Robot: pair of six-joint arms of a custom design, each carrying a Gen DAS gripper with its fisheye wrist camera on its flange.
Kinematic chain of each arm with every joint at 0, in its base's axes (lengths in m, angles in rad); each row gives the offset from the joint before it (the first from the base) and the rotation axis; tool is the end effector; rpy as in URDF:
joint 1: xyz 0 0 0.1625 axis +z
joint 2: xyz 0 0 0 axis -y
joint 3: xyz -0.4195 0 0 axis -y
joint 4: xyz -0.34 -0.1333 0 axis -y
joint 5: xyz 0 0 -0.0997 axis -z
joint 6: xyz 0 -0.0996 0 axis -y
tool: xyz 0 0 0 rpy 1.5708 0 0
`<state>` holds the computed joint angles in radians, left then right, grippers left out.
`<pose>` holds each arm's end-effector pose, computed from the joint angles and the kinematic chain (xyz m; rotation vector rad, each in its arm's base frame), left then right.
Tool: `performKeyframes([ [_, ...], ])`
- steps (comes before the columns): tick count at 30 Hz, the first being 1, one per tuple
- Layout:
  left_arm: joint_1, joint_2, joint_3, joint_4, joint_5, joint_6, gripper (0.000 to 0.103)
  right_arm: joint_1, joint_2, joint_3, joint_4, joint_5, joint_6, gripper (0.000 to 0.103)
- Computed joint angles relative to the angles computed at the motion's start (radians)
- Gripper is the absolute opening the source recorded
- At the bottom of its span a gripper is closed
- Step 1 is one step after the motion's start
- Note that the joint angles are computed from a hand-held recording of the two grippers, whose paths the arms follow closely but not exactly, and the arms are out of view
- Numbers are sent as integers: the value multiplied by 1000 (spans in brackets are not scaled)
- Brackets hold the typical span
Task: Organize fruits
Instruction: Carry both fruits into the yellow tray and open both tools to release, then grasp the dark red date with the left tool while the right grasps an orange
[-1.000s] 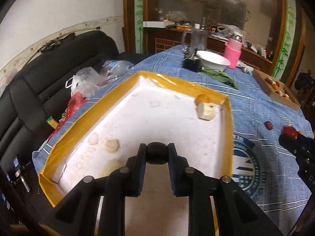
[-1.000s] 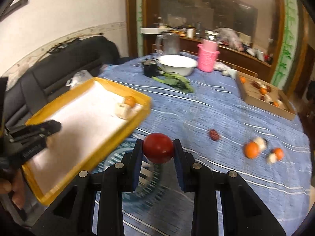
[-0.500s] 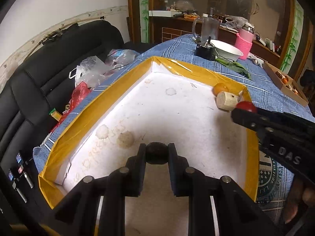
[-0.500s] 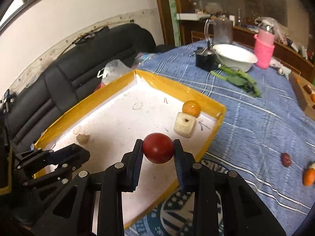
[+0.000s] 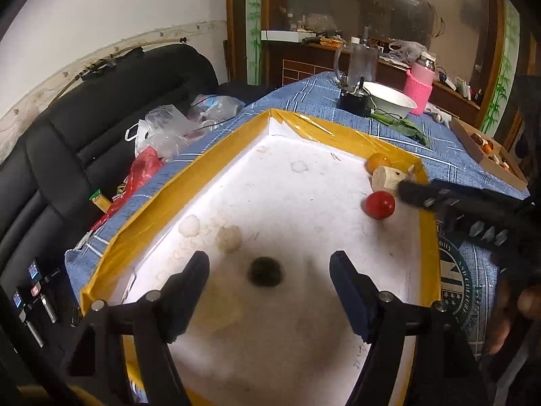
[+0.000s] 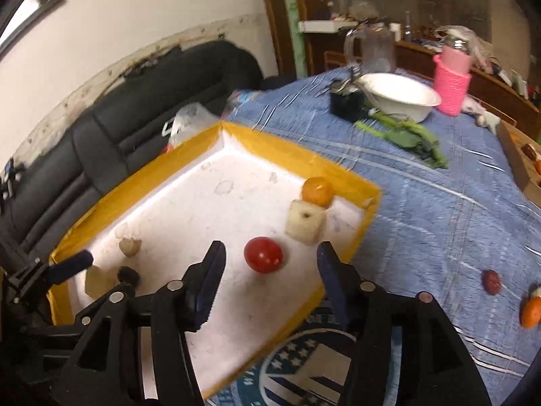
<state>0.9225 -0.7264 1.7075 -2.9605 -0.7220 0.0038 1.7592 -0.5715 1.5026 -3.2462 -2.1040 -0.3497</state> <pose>-0.2087 -0.6201 0.1378 0.5422 2.2877 -0.7950 0.2099 -0.6596 0.1211 0.3943 -2.3997 0.8876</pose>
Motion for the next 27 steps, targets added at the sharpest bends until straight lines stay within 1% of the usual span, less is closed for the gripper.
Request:
performKeyframes([
  [1,-2,-1,7,-14,7,3,77,-2,-11,16,-20,0,6,65],
  [2,-4,-1,13,-20,18,3,80,-5,-31,45,-51,6,17,69],
  [3,-5,-1,15,-16,24,-2,81,-9,-44,63,-72,11,24,76],
  [4,-6,-1,13,-9,28,-7,82,-15,-63,92,-105,14,35,79],
  [8,-17,-1,14,5,31,-37,83,-42,-128,187,-180,-13,70,80],
  [11,-41,8,24,-52,24,-32,84,-75,-193,282,-243,-20,107,81],
  [14,-75,30,27,-119,0,7,88,-114,-265,395,-344,-24,123,81],
  [17,-103,68,5,-127,-46,36,89,-163,-339,492,-407,-33,157,81],
  [18,-113,85,-9,-113,-57,40,89,-184,-364,522,-422,-44,174,79],
  [20,-129,126,-43,-87,-95,59,89,-210,-393,551,-422,-53,198,71],
  [21,-138,150,-62,-85,-104,72,89,-230,-410,564,-406,-52,217,65],
  [22,-147,178,-83,-84,-109,88,90,-243,-418,570,-396,-49,225,61],
  [23,-153,202,-110,-68,-119,99,90,-254,-425,571,-386,-47,230,60],
  [25,-160,242,-154,-37,-138,104,90,-270,-423,558,-364,-53,234,49],
  [27,-163,286,-214,3,-149,97,90,-280,-416,532,-337,-45,234,48],
])
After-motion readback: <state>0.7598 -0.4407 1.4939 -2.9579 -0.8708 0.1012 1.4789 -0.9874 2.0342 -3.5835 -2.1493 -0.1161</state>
